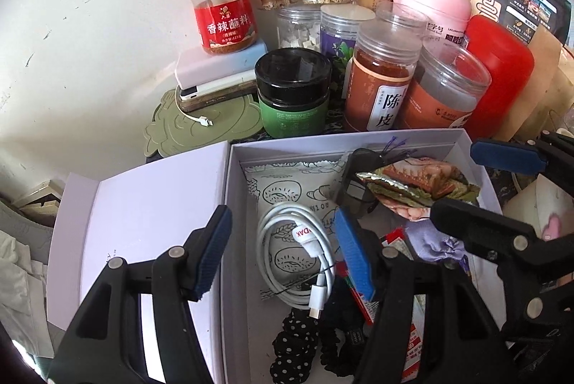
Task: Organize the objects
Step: 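Lower the cable into the white box with left tool while right tool lowers the snack bag inside, then open both tools and withdraw them from the white box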
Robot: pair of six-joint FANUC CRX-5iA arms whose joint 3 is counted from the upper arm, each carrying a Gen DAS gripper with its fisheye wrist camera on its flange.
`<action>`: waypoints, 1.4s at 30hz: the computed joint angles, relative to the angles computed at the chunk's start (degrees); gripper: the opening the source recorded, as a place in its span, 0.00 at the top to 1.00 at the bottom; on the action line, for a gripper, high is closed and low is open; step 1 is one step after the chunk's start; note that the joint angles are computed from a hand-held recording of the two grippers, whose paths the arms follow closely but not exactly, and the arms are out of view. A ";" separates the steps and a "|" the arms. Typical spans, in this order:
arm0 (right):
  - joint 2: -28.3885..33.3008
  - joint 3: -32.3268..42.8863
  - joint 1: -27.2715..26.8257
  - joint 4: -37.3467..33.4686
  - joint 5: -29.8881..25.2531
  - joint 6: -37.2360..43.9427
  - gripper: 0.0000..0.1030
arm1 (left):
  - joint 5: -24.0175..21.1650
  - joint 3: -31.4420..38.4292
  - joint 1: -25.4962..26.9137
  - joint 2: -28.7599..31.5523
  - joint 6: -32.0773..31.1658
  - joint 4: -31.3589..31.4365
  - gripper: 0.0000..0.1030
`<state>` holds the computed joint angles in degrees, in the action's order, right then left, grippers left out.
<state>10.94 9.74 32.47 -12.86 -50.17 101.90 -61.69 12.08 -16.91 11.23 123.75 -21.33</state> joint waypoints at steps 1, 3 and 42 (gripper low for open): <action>-0.30 -0.21 0.01 0.11 0.19 -0.06 0.38 | -0.15 0.13 -0.13 -0.20 0.21 -0.24 0.43; -0.89 -0.60 0.06 0.07 0.44 0.11 0.38 | -0.99 0.65 -0.54 -0.43 0.61 -0.88 0.43; -20.31 -12.99 3.75 7.89 4.36 -3.25 0.29 | -19.07 9.01 -16.70 -7.38 12.56 -16.29 0.17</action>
